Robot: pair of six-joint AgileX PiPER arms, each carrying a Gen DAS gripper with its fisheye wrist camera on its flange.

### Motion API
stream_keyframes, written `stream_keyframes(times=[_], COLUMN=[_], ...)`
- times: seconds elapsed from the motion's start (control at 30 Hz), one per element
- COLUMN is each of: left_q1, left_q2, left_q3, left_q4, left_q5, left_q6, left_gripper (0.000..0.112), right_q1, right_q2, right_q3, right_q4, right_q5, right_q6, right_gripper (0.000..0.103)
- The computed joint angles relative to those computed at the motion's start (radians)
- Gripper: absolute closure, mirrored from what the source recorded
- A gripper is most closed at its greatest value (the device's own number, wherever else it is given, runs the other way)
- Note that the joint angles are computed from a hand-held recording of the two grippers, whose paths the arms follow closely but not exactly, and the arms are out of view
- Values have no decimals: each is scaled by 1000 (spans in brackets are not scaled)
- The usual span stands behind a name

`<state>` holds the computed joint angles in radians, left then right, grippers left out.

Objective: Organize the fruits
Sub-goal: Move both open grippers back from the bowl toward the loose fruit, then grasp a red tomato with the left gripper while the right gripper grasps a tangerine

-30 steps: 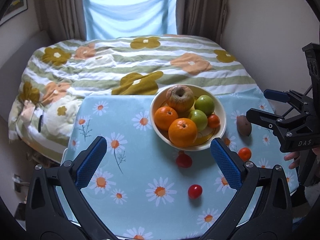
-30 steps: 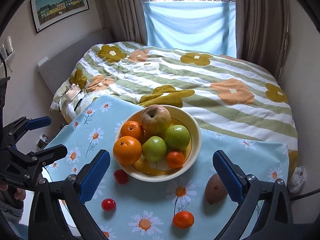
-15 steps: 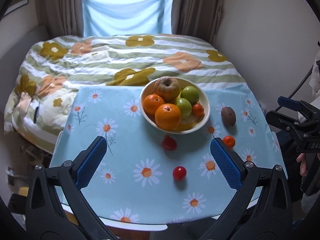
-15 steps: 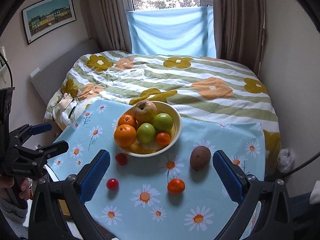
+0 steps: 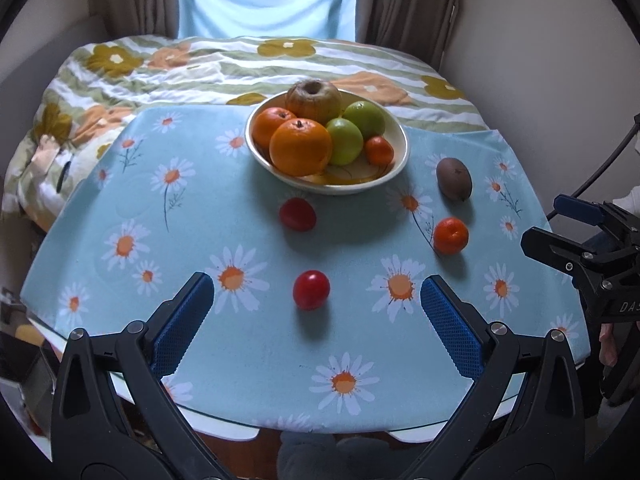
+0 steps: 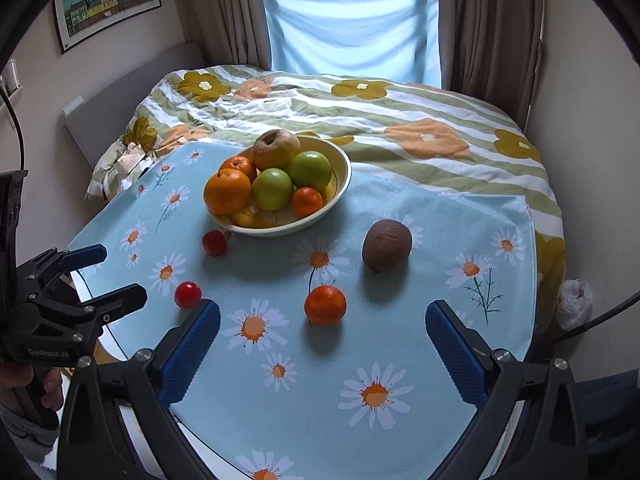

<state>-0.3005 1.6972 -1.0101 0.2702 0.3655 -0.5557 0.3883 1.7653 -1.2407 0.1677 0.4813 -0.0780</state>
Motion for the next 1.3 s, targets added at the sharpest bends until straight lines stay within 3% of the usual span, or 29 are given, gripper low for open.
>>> stream_keyframes(times=[0.27, 0.33, 0.63, 0.7, 0.77, 0.87, 1.3], left_q1=[-15, -13, -5, -5, 2, -2, 24], left_q2=[113, 136, 217, 229, 244, 247, 221], left_q3=[11, 4, -47, -58, -66, -60, -21], left_q4=[159, 183, 125, 104, 48, 80, -54], left_q5=[-63, -64, -51, -50, -56, -73, -101], left_q6=[-212, -232, -127, -92, -26, -36, 105], left_gripper=[19, 34, 48, 58, 59, 71, 77], right_q1=[-8, -15, -20, -19, -17, -6, 14], right_q2=[78, 97, 189, 204, 218, 241, 305], right_q3=[21, 22, -51, -70, -82, -103, -167], right_q4=[36, 74, 126, 128, 124, 91, 41], right_q5=[-43, -45, -8, 3, 7, 11, 39], right_q6=[-65, -96, -148, -148, -141, -113, -71], right_gripper=[1, 1, 1, 1, 1, 2, 34])
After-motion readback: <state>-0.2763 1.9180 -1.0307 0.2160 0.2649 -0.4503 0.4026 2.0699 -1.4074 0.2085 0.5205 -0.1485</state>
